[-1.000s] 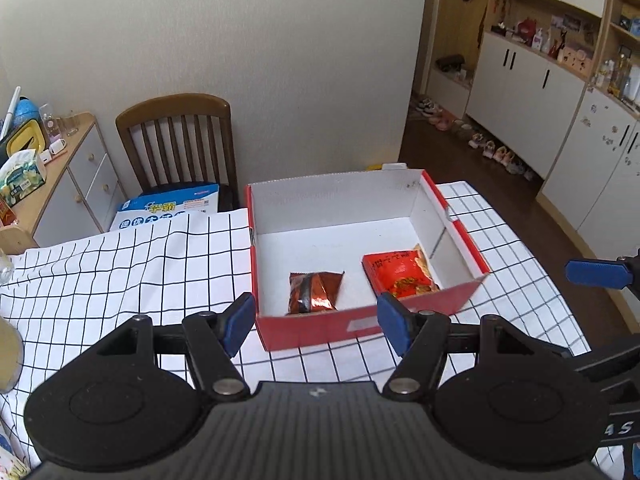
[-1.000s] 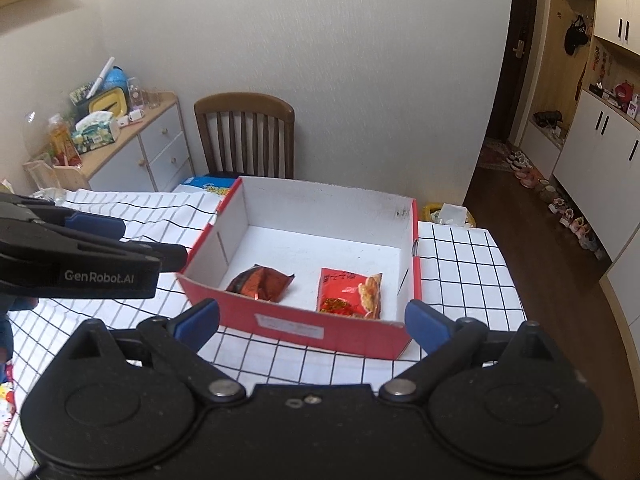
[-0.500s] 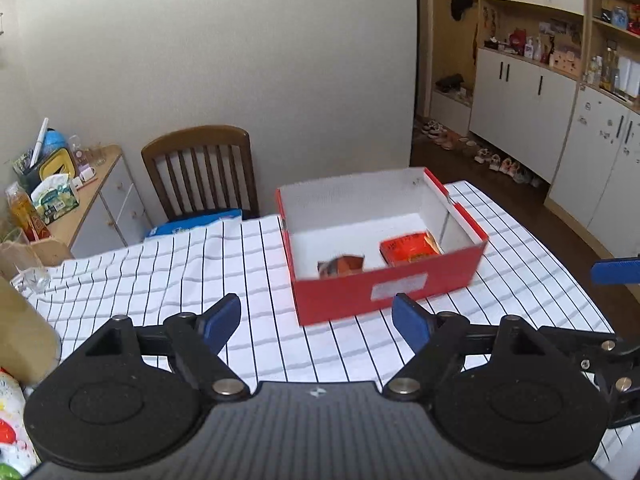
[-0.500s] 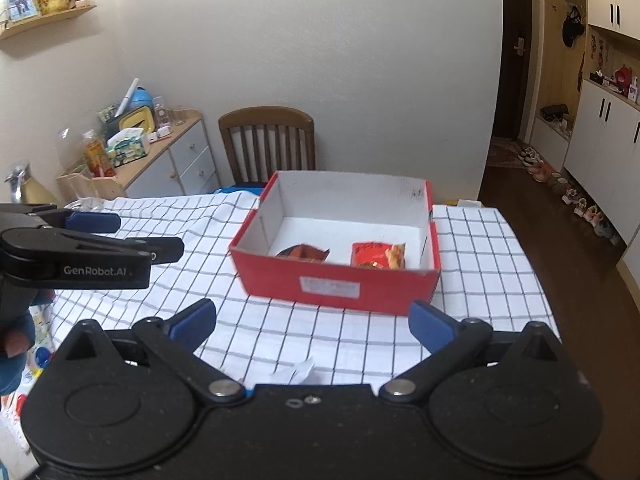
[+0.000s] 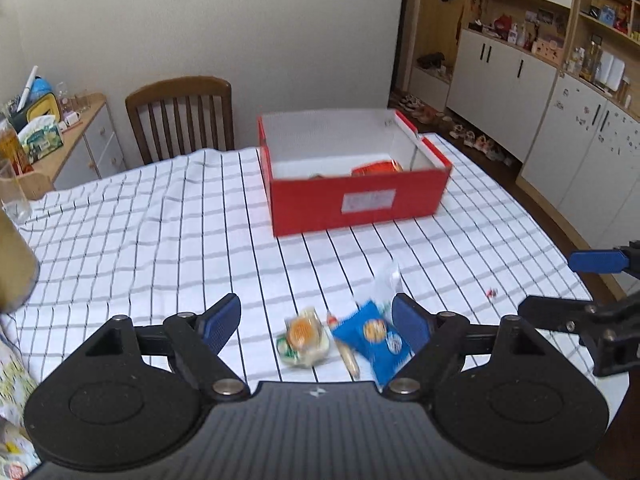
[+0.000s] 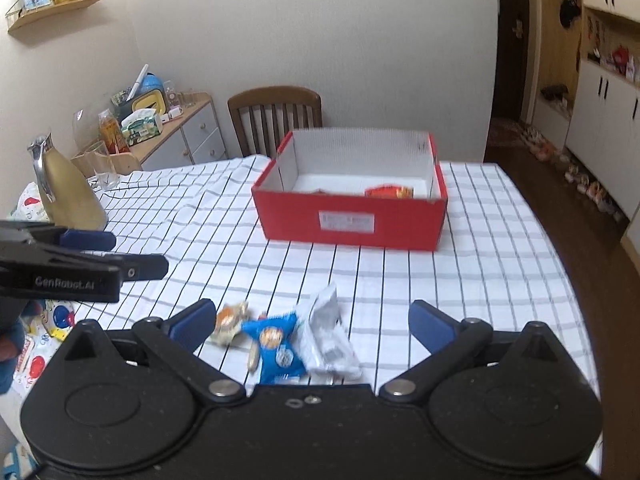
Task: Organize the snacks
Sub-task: 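Withdraw both tools from the box back toward the remaining snacks, then grasp the yellow candy with the right tool while the left tool grasps the white wafer packet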
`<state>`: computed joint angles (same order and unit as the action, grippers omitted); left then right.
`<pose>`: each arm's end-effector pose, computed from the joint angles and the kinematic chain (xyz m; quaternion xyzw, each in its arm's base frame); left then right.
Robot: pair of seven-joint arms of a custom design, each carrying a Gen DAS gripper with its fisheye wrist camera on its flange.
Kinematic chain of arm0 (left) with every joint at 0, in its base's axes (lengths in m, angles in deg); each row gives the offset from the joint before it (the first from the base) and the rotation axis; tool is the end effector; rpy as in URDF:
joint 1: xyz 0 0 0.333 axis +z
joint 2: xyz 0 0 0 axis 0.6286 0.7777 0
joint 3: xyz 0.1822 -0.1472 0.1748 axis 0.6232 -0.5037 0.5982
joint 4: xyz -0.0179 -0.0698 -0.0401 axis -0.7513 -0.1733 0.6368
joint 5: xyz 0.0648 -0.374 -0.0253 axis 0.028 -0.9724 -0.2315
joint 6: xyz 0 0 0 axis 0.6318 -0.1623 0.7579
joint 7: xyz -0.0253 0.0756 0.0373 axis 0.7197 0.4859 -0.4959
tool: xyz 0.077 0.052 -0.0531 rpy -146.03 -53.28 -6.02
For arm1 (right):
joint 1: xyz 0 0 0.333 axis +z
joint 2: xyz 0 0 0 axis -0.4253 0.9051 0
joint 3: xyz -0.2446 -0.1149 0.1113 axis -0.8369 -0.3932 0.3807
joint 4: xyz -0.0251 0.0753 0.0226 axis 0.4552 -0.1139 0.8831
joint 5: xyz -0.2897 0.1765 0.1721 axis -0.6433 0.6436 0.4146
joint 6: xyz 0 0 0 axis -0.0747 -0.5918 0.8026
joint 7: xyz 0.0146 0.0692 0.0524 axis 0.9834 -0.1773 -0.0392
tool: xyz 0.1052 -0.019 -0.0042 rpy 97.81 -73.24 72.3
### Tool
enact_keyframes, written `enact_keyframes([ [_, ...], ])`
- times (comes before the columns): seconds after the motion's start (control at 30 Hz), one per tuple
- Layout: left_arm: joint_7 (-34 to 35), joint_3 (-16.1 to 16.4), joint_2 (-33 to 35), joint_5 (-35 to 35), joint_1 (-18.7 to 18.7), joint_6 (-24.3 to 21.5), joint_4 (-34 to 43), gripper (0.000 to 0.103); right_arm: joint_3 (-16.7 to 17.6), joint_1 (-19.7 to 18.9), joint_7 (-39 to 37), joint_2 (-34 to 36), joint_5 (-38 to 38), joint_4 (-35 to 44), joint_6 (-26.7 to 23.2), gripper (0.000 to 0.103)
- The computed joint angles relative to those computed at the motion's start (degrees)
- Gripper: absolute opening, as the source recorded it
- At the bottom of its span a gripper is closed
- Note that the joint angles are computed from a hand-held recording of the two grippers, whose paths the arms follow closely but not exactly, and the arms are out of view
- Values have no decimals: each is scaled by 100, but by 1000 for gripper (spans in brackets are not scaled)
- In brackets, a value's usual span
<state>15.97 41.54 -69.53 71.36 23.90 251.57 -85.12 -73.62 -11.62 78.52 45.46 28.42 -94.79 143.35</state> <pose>0.4110 -0.1731 0.4011 -0.5347 0.7580 -0.3138 0.2026 0.4036 0.1137 0.4137 -0.6550 0.6408 -0.2088 0.3417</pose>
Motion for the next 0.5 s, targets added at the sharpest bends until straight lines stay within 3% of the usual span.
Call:
enact_keyframes([
  [0.2,339,485,-86,-345,-685,48,-399,83,225,-173,129,-74,-40,-385,40,102],
  [0.37,889,1095,16,-784,-1502,71,-548,83,313,-253,203,53,-98,-571,121,101],
  [0.5,1392,1376,267,-1139,-2033,204,-612,83,669,-593,348,291,-153,-581,112,99],
])
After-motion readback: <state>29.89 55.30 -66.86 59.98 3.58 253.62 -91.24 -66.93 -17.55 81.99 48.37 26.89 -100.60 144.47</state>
